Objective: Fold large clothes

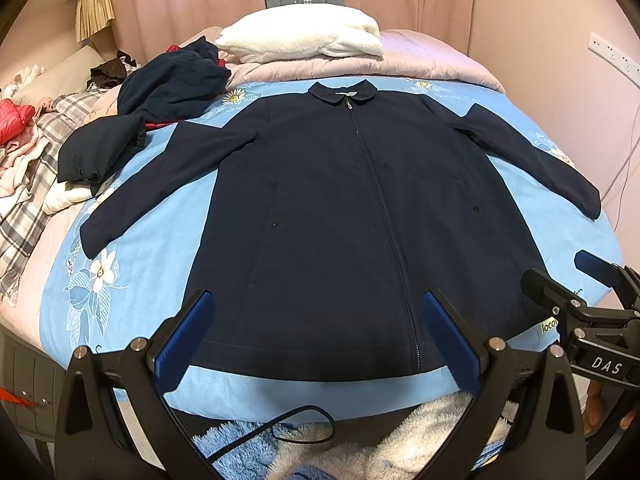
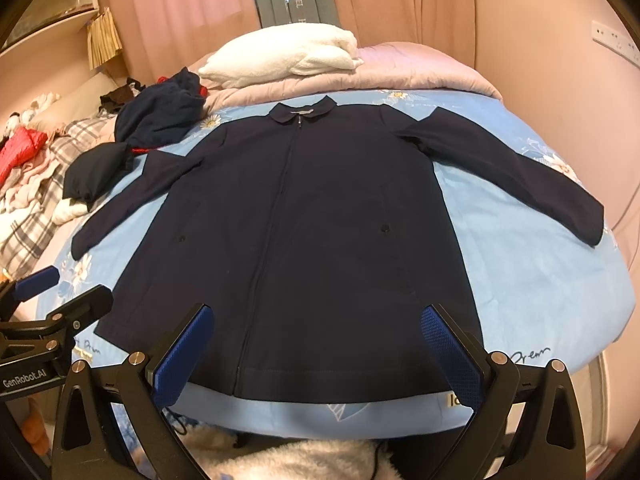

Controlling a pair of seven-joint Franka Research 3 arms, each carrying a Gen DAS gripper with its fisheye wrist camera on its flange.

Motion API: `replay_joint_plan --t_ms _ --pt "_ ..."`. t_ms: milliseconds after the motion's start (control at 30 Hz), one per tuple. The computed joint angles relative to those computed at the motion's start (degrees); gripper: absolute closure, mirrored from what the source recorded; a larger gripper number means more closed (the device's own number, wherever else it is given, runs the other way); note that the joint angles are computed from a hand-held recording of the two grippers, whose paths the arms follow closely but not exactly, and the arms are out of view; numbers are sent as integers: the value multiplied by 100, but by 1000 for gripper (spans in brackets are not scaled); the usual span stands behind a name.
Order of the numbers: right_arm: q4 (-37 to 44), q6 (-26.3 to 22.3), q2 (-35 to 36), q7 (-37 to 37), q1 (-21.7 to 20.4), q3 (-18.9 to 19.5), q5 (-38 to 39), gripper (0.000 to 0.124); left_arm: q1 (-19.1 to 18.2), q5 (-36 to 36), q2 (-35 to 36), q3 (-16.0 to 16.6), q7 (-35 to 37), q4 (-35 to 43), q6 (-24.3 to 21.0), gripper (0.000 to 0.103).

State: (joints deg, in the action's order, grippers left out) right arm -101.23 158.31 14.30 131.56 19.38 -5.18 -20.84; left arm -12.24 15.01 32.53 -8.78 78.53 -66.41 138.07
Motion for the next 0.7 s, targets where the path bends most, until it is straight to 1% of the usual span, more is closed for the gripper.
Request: replay_joint_plan --t_ms 567,700 --pt "2 -19 5 -15 -7 1 30 21 -32 1 75 12 13 144 -118 0" --pt "5 -58 14 -87 -46 47 158 21 -29 -26 141 8 24 232 -183 0"
